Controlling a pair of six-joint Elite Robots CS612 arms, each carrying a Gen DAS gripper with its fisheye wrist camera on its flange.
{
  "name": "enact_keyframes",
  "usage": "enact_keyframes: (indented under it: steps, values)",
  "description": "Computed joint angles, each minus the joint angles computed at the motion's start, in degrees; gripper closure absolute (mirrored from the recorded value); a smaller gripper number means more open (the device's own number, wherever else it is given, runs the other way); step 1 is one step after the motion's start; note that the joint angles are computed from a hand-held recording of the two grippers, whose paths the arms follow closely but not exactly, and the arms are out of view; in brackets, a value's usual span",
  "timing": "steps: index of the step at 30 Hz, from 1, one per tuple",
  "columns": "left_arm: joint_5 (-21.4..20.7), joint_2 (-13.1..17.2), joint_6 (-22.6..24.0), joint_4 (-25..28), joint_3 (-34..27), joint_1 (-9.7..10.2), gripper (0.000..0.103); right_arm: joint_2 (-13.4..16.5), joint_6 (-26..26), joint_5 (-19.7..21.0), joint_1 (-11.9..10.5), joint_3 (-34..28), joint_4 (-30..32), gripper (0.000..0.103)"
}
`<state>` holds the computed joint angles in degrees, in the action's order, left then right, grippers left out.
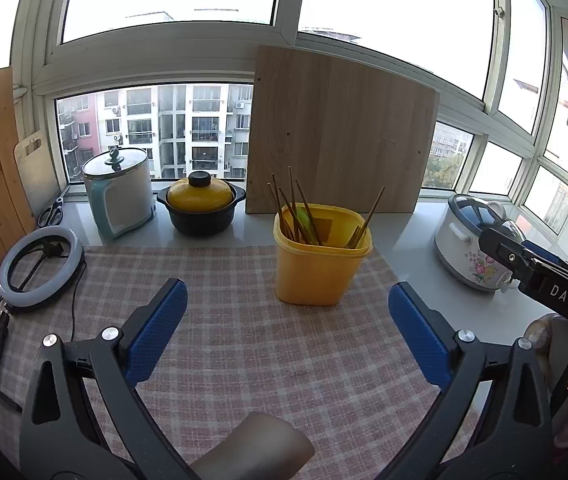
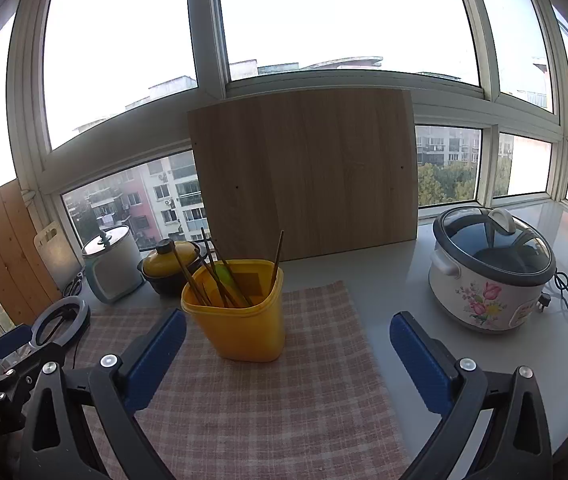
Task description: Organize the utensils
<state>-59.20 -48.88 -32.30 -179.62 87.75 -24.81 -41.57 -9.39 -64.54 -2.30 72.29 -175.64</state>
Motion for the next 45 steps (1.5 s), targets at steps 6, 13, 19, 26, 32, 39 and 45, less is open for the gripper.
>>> enact_keyframes:
  steps: [6,13,19,26,32,39,45]
  values:
    - [0.8,-0.2,-1.0,-0.2,0.4,-0.35,0.001,-0.2,0.0,0.3,-0.1,0.3,0.0,0.000]
    - [1.0,-0.3,-0.8,-0.1,0.4,-0.42,0.001,-0.3,-0.2,0.4,0.0,0.5,0.0,0.000]
    - [1.2,-0.3,-0.7,0.0,0.4,-0.48,0.001,-0.2,-0.2,0.5,-0.1,0.2,0.1,0.000]
    - [1.6,-0.4,-0.4,0.3,0.3,-0.51,0.001,0.0,-0.3,0.7,-0.1,-0.1,0.5,0.000]
    - [2.4,-0.2,-0.5,0.9,-0.1,-0.45,0.001,0.3,-0.7,0.7,0.1,-0.6,1.2,0.000]
    - [3.6,0.1,-0.4,0.9,-0.2,-0.50,0.001,0.6,-0.9,0.5,0.2,-1.1,1.9,0.000]
    - [3.2,0.2,-0.4,0.9,-0.3,-0.28,0.001,0.7,-0.7,0.8,0.2,-1.4,2.4,0.000]
